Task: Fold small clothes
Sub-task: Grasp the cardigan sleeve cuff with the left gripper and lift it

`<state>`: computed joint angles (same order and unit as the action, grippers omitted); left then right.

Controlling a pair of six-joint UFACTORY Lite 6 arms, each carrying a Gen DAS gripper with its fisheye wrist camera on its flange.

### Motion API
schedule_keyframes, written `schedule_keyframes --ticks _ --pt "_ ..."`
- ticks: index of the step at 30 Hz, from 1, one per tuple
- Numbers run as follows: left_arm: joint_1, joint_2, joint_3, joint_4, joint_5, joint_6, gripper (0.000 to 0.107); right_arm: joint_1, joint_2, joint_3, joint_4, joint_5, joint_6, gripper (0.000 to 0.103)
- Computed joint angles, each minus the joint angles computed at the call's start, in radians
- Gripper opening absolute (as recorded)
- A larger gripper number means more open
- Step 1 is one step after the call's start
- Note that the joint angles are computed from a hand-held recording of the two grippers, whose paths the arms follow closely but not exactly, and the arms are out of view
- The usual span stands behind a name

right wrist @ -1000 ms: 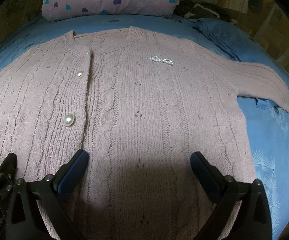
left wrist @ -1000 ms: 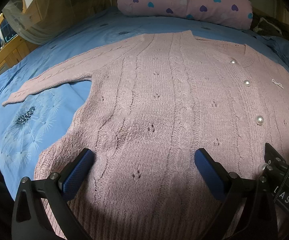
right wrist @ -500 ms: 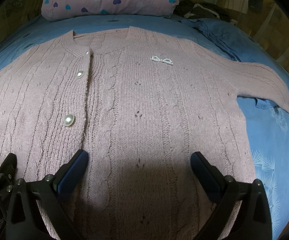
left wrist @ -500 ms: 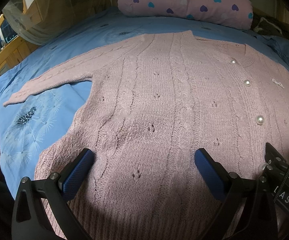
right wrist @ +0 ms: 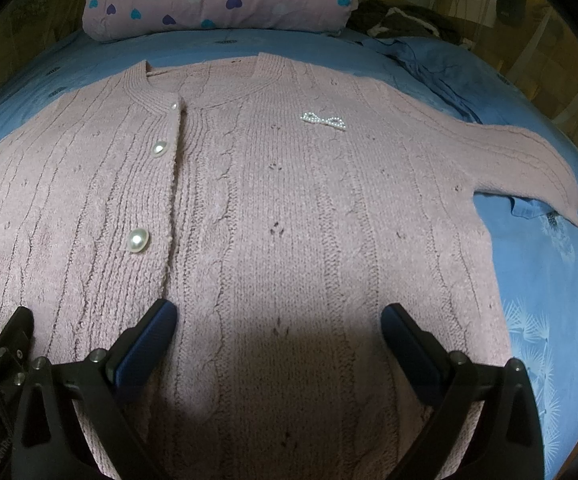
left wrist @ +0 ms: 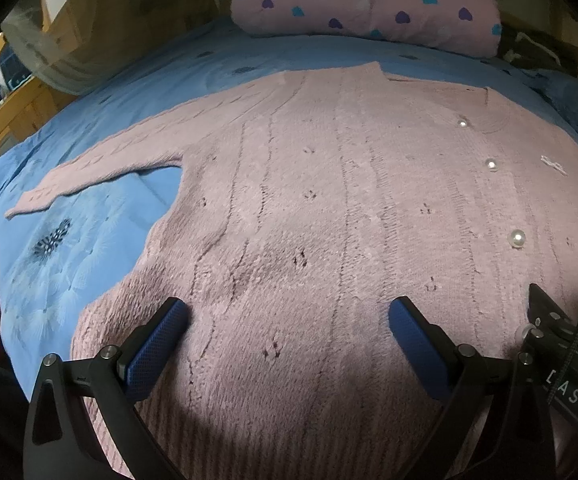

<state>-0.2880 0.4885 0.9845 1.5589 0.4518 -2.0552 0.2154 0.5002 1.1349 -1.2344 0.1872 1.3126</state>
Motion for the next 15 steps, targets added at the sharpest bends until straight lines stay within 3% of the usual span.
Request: schedule_keyframes --ticks 4,8,11,15 --pt "0.094 -0.077 -0.036 0.199 -0.123 -0.118 0.078 -0.028 -0.01 0.002 0.119 -0.017 -0.132 0.103" --pt "0.313 -0.21 -0.008 0.3 -0.301 -0.15 0.078 -0.029 -0.009 0.004 0.101 -0.015 -0.118 0.103" --pt "0.578 -0.223 0.153 0.295 -0.569 -0.032 0.078 -0.029 -0.006 0.005 0.094 -0.014 -0.111 0.103" --pt "0.871 -0.046 0.498 0.615 -0.799 -0.303 0.074 -0.011 0.001 0.014 0.05 0.016 -0.057 0.103"
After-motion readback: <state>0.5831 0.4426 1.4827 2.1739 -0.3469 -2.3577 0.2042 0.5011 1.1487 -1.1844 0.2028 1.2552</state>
